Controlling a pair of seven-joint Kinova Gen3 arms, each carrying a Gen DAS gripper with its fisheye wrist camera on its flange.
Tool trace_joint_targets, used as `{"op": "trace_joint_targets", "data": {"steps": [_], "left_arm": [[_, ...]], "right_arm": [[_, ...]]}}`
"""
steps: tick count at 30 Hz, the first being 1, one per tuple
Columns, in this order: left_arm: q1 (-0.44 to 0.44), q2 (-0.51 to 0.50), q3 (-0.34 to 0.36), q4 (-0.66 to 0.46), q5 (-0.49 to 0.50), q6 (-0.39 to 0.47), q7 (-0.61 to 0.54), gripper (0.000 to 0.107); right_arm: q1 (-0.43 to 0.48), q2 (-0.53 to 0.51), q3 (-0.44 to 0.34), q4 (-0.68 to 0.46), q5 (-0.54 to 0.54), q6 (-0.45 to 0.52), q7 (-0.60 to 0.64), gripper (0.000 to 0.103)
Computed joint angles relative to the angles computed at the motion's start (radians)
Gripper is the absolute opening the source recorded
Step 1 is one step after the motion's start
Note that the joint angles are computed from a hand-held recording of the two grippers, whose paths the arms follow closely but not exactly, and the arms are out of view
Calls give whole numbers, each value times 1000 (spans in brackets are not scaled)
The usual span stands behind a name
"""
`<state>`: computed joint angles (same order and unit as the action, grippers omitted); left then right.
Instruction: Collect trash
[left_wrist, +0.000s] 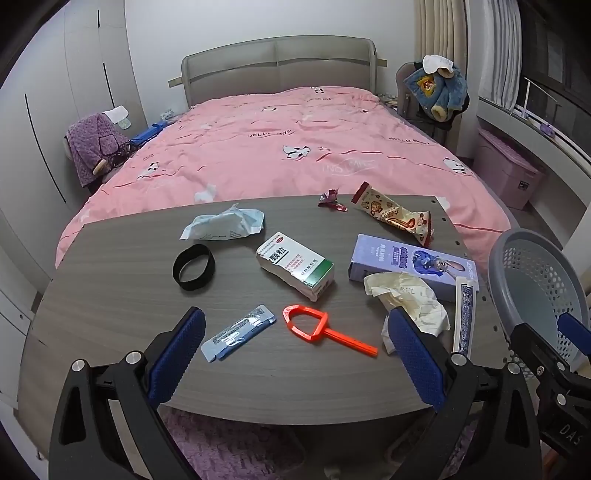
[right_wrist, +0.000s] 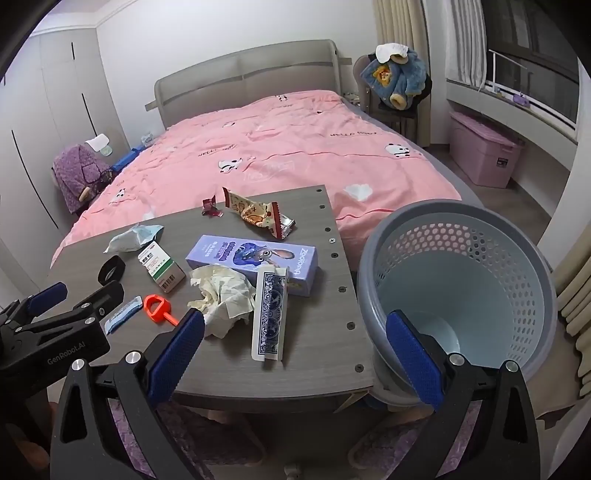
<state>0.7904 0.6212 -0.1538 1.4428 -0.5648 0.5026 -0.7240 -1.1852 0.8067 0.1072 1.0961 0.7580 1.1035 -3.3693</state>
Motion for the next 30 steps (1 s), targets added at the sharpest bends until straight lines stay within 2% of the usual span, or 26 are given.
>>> {"op": "trace_joint_targets", "data": {"steps": [30], "left_arm": [[12,-12,-14,20,-13,-21,22,95]], "right_arm": [[-9,-16,-3,30,29,0,-34,97]]}}
